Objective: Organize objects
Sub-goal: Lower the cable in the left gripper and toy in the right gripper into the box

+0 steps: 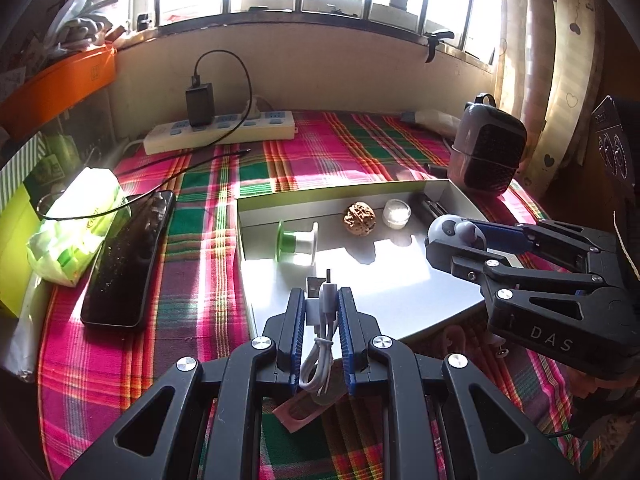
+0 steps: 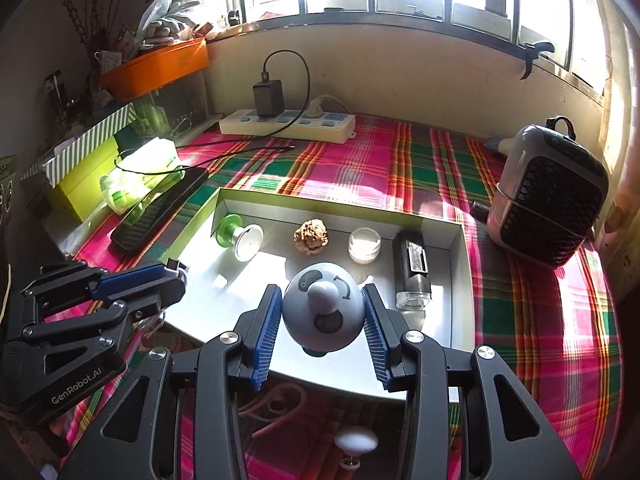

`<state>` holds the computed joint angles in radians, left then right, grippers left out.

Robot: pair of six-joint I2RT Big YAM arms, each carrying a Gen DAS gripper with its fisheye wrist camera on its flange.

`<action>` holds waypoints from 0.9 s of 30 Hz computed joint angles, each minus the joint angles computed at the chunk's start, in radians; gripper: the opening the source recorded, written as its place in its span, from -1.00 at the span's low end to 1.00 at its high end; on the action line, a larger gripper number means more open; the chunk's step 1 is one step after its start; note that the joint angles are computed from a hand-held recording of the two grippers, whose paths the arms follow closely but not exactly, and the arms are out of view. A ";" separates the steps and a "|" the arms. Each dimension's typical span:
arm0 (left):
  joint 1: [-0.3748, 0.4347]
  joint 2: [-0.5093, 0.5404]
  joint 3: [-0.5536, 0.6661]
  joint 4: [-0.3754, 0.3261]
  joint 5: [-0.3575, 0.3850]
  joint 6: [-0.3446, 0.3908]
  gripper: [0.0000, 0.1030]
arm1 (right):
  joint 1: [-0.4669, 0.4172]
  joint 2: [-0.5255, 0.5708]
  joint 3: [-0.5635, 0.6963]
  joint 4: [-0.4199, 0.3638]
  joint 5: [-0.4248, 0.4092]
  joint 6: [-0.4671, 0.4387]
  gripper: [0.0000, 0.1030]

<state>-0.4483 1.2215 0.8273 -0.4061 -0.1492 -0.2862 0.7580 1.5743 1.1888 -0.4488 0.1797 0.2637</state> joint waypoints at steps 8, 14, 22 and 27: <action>0.026 0.061 0.034 0.007 0.014 0.018 -0.71 | -0.017 0.092 0.087 -0.056 -0.026 -0.018 -0.19; 0.037 0.093 0.053 0.019 0.019 0.029 -0.71 | -0.021 0.130 0.131 -0.078 -0.027 -0.030 -0.19; 0.050 0.133 0.079 0.013 0.030 0.041 -0.71 | -0.026 0.170 0.178 -0.110 -0.018 -0.040 -0.19; 0.059 0.155 0.094 0.006 0.035 0.042 -0.71 | -0.032 0.188 0.192 -0.118 -0.021 -0.040 -0.19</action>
<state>-0.3893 1.3767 0.9213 -0.4003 -0.1144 -0.2439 0.7261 1.7626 1.3813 -0.5671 0.1591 0.2239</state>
